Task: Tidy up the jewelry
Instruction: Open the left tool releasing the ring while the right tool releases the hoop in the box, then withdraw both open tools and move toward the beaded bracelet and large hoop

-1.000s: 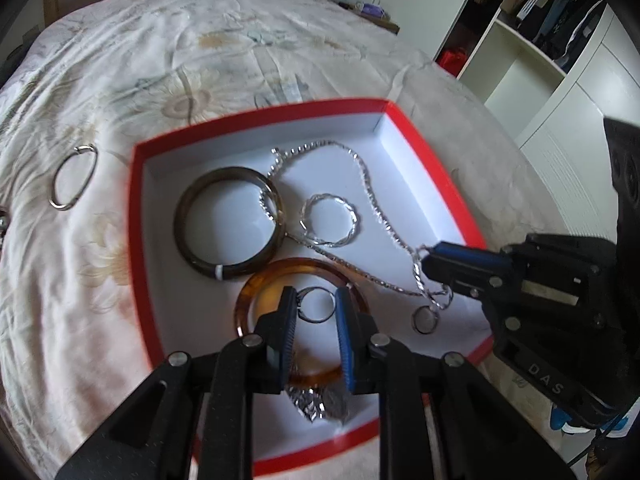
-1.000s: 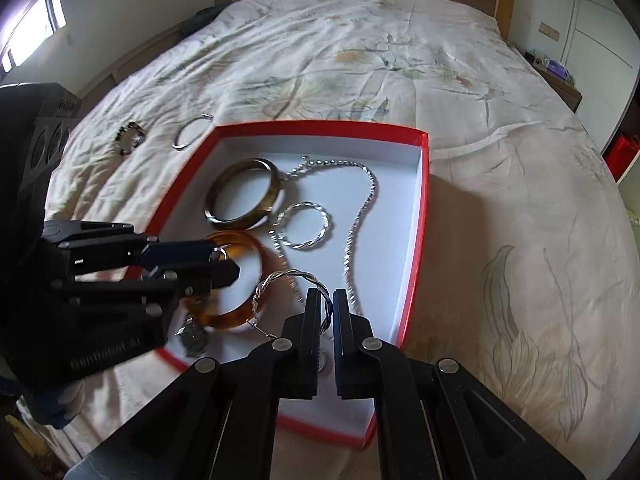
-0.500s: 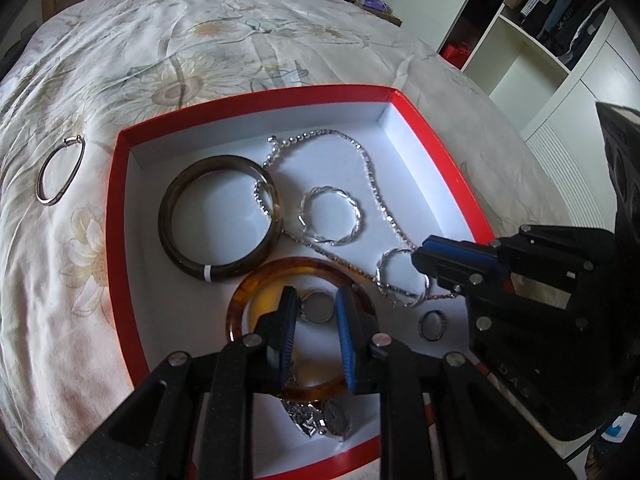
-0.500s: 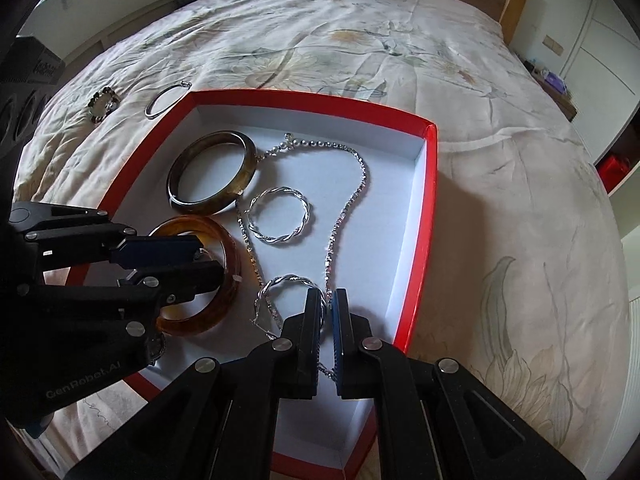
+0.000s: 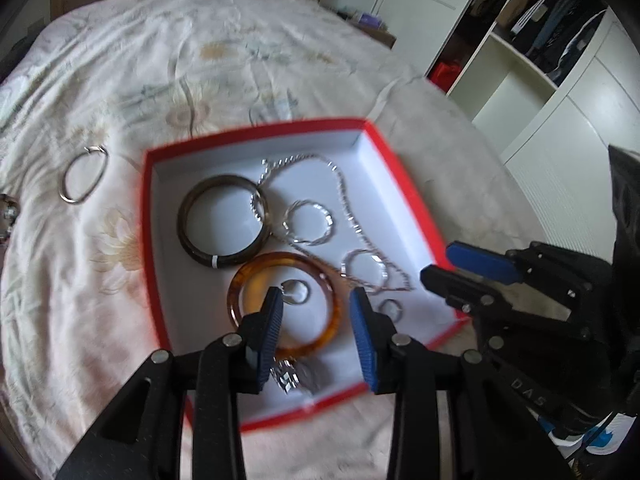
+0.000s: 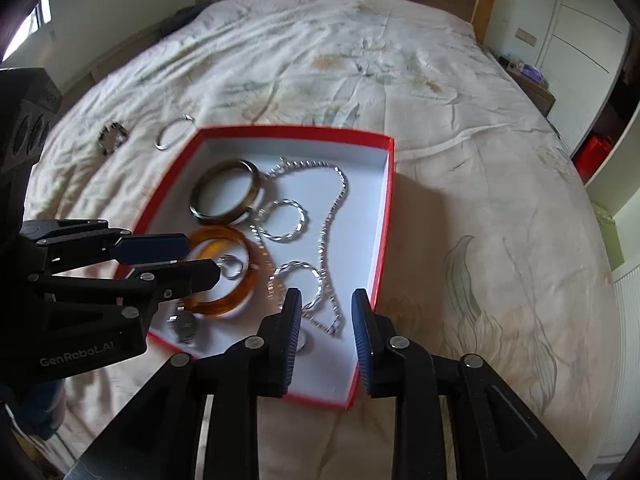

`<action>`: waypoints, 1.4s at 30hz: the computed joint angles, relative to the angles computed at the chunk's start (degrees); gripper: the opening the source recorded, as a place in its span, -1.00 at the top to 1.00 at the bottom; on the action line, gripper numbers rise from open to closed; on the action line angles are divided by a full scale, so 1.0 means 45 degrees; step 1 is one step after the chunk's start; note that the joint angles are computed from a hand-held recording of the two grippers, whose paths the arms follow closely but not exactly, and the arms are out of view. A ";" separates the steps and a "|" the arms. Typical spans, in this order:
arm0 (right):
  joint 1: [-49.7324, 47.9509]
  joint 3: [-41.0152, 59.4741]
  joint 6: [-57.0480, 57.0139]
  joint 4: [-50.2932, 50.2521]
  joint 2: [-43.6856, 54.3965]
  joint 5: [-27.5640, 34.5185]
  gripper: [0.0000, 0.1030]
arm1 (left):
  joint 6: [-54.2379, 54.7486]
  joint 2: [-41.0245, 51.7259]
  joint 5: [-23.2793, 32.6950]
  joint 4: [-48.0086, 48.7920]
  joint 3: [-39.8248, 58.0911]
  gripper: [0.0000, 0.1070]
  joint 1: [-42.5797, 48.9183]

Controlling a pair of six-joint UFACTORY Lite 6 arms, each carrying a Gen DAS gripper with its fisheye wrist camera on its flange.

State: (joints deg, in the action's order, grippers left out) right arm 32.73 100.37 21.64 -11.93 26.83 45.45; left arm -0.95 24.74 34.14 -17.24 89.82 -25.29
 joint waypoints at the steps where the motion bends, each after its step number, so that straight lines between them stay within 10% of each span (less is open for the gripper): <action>1: 0.0144 -0.0284 0.0253 -0.0053 -0.0388 -0.0005 0.33 | -0.0414 -0.0634 -0.0101 0.0365 -0.0474 0.38 -0.0111; 9: 0.1884 -0.2300 0.2667 -0.0707 -0.3370 0.0336 0.11 | -0.4054 -0.5221 0.0482 0.4301 -0.3714 0.38 -0.0924; 19: 0.5331 -0.2853 0.6622 -0.2711 -0.5533 0.1698 0.10 | -0.8210 -1.0138 0.4250 0.8540 -0.5142 0.37 -0.3495; 34: 1.0186 0.1518 0.9575 -0.5803 -0.4000 0.5944 0.04 | -1.2587 -1.3777 0.9765 1.2715 -0.4904 0.20 -0.9393; 42: 1.1501 0.5203 0.8942 -0.6198 -0.1526 0.7455 -0.02 | -1.6203 -1.5409 1.4896 1.5376 -0.5089 0.20 -1.5389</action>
